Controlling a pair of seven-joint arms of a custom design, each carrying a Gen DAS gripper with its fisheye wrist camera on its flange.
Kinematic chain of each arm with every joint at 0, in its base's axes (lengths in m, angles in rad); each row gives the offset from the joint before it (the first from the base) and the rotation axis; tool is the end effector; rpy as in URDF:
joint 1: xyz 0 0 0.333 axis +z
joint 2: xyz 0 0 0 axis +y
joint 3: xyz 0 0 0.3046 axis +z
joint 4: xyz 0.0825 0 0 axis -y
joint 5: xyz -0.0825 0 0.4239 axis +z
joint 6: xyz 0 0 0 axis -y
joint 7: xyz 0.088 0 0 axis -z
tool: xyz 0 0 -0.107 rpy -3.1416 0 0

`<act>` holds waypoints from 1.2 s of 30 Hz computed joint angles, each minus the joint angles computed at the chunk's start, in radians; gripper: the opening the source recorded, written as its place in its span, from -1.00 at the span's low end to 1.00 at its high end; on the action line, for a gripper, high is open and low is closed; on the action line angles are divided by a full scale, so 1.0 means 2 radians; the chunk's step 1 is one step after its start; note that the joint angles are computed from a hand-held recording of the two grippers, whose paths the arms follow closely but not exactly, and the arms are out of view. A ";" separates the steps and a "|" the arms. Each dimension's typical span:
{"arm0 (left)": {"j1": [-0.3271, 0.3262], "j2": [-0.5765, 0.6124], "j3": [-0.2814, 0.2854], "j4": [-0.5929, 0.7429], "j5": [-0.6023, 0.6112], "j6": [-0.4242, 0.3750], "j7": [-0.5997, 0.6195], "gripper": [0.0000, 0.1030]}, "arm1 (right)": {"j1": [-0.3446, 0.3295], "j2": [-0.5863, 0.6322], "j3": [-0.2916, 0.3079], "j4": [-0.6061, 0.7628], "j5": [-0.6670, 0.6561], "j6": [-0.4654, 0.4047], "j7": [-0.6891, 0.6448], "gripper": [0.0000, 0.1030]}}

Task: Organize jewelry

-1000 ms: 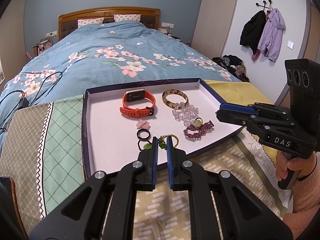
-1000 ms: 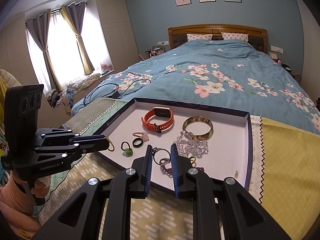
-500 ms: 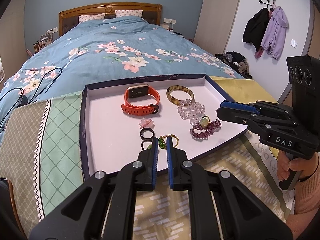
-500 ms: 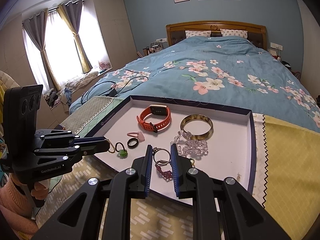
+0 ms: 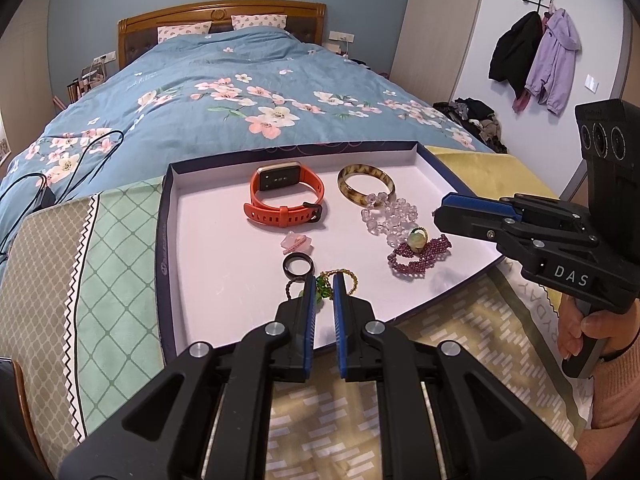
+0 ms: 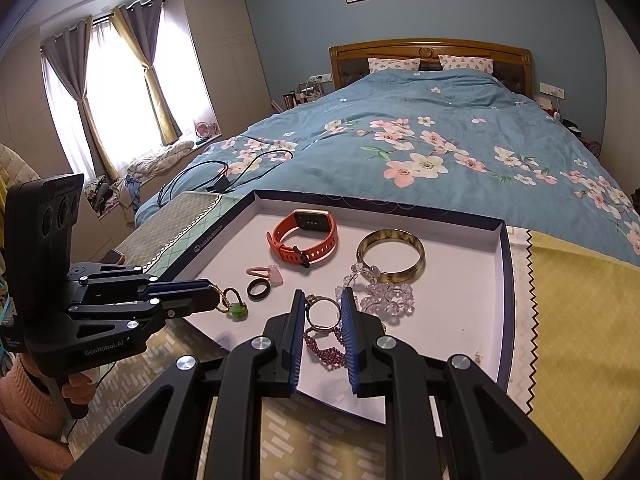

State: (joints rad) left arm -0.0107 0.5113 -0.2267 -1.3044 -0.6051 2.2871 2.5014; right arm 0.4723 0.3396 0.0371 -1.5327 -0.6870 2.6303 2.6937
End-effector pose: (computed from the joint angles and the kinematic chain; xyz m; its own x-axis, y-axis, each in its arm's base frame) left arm 0.7625 -0.1572 0.4931 -0.7589 -0.6369 0.1361 -0.5301 0.4826 -0.6972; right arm 0.6442 0.3731 0.5235 -0.0508 -0.9790 -0.1975 -0.6276 0.1851 -0.7562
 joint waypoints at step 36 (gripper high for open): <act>-0.004 0.016 0.001 0.017 0.017 -0.002 -0.013 -0.83 | -0.003 0.013 -0.002 0.013 0.017 -0.009 -0.009 -0.69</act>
State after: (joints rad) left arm -0.0194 0.5433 -0.2251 -1.2711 -0.5710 2.2832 2.4755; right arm 0.4664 0.3655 0.0337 -1.5076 -0.6537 2.6119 2.6751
